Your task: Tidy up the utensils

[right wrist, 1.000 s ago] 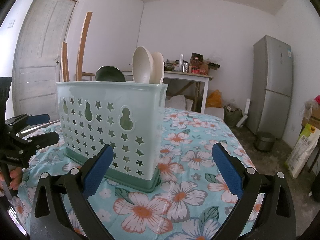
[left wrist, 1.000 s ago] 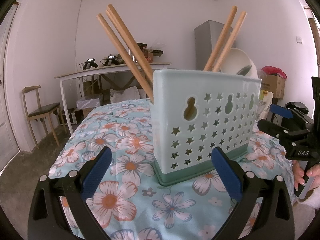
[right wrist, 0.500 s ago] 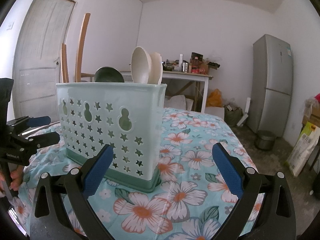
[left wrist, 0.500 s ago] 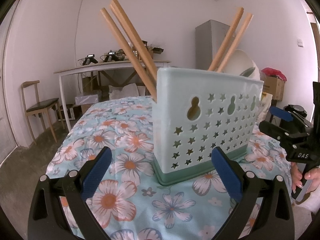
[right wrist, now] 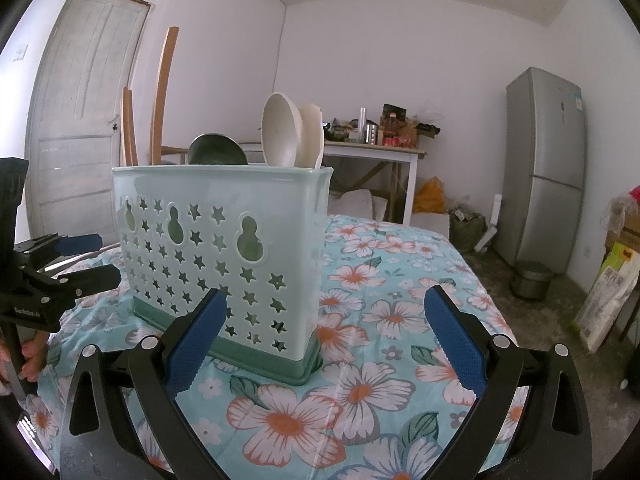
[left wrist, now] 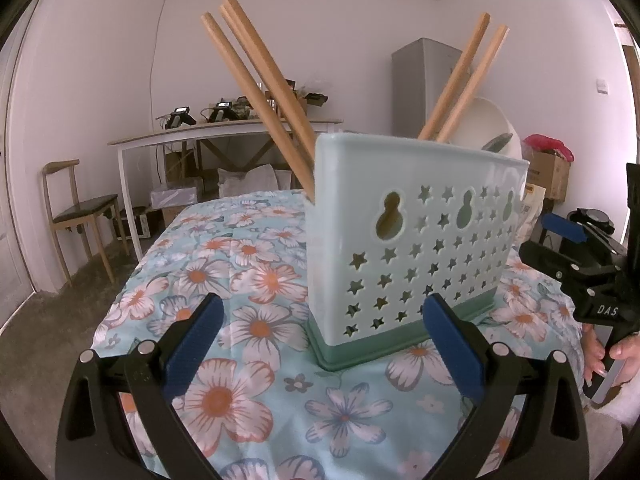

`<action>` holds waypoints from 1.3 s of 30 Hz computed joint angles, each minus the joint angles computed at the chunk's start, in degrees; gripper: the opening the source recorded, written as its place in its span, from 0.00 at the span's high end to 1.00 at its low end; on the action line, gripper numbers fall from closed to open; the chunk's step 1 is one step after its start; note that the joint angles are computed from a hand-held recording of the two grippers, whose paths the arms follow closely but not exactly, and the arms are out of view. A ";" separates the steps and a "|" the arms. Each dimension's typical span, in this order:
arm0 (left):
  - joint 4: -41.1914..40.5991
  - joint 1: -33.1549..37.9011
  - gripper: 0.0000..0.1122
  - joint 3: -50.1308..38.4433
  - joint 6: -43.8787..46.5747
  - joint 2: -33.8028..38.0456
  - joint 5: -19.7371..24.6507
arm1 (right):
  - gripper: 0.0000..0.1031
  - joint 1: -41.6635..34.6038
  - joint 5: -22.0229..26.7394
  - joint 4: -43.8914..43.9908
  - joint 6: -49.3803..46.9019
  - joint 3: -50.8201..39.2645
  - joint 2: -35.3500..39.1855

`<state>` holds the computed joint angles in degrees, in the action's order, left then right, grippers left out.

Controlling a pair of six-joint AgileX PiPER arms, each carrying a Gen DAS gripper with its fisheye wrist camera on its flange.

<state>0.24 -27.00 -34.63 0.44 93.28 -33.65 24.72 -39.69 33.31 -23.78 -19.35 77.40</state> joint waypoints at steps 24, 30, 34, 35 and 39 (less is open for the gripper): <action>1.59 0.42 0.13 0.31 -1.27 -0.03 -0.50 | 0.08 -0.63 0.60 -0.81 0.52 -0.23 -0.05; 1.88 0.74 0.13 -0.02 -1.05 0.14 -0.28 | 0.08 -0.66 0.64 -0.92 0.59 -0.24 -0.06; 0.89 0.29 0.13 0.51 0.29 0.41 -1.74 | 0.08 -0.68 0.68 -0.87 0.58 -0.30 -0.10; 0.03 -0.03 0.13 0.57 1.33 0.45 -1.92 | 0.08 -0.82 0.84 -1.15 0.79 -0.32 -0.12; -1.44 -0.77 0.13 0.89 2.89 0.47 -2.45 | 0.08 -0.72 0.68 -1.01 0.69 -0.23 -0.13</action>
<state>-1.21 -27.78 -33.74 3.33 93.74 -36.10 24.00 -39.02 32.31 -23.09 -19.59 77.27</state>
